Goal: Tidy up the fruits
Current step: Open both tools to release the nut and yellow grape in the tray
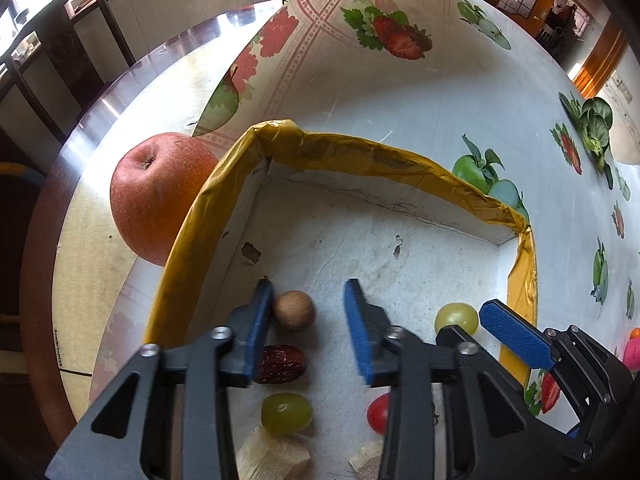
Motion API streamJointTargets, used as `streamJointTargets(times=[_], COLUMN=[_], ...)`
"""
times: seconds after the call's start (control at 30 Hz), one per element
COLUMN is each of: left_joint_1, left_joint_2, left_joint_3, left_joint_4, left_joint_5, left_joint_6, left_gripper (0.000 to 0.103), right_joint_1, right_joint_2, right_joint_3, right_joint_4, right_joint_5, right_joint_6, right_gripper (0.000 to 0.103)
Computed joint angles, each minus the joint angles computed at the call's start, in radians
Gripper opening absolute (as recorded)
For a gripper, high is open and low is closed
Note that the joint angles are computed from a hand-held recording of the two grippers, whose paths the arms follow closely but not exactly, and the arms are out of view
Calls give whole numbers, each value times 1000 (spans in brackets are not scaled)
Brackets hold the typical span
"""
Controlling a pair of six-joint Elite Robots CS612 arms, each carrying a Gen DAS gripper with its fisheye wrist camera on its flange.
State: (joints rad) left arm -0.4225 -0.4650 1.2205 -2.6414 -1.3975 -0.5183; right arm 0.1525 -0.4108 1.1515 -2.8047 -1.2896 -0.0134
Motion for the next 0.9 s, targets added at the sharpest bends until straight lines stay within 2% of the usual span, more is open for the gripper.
streamJointTargets(times=[0.07,0.17,0.33,0.53,0.67,0.9], left_joint_1=[-2,3,-1,-21,-35,-71], left_joint_2=[-6,-15,-53,-117,-161,-222], left_joint_3=[10,22,84,190,277,405], left_joint_4=[-6,-17,-68,-122,-183,-247], left_joint_5=[30,11,10,53,35,42], left_joint_6=[-10,-17,-21,-20,-60,-92], left_gripper=[65,65,65,65,65,65], right_joint_1=[1,-4,-6,-20,-32,-48], right_joint_2=[-3,-10,-36,-85,-116,-170], right_joint_3=[4,16,58,145,206,309], right_joint_4=[-2,-14,-49,-119,-161,-186], right_joint_5=[-4,23,13,48,98,141], right_joint_6=[-7,-7,-21,-30,-94,-196], right_gripper=[40,45,47,49,57,60])
